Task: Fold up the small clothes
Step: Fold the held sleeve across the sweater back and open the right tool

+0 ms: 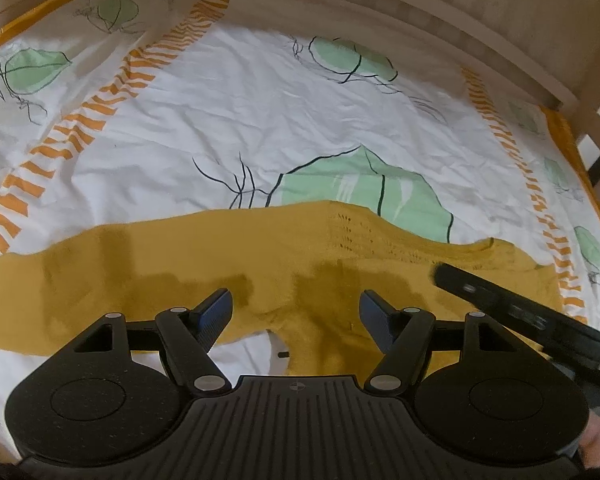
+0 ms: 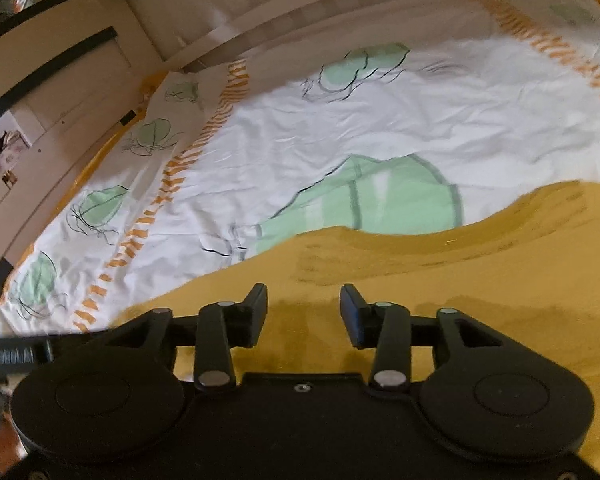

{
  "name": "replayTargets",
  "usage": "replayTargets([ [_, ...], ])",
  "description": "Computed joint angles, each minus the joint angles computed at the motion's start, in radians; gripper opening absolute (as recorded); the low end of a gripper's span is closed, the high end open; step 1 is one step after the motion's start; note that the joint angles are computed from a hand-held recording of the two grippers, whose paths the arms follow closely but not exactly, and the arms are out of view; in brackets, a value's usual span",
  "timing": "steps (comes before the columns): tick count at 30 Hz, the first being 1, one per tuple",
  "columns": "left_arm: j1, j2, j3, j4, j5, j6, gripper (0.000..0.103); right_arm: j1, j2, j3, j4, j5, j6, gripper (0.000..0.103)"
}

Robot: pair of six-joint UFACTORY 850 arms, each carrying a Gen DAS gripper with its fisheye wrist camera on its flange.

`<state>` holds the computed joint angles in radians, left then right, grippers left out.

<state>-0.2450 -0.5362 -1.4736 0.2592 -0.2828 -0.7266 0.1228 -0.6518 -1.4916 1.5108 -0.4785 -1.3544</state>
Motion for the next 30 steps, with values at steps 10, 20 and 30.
replayTargets([
  [10,-0.029,-0.053,-0.018,0.200,0.073,-0.176,0.069,-0.118,0.076,0.151,0.186,0.151,-0.460,0.081],
  [20,-0.072,-0.178,-0.110,0.331,0.024,-0.172,0.064,-0.200,0.078,0.199,0.374,0.143,-0.742,0.081],
  [30,-0.060,-0.237,-0.161,-0.021,0.057,0.133,0.049,-0.256,0.042,0.156,0.236,0.076,-0.544,0.081],
])
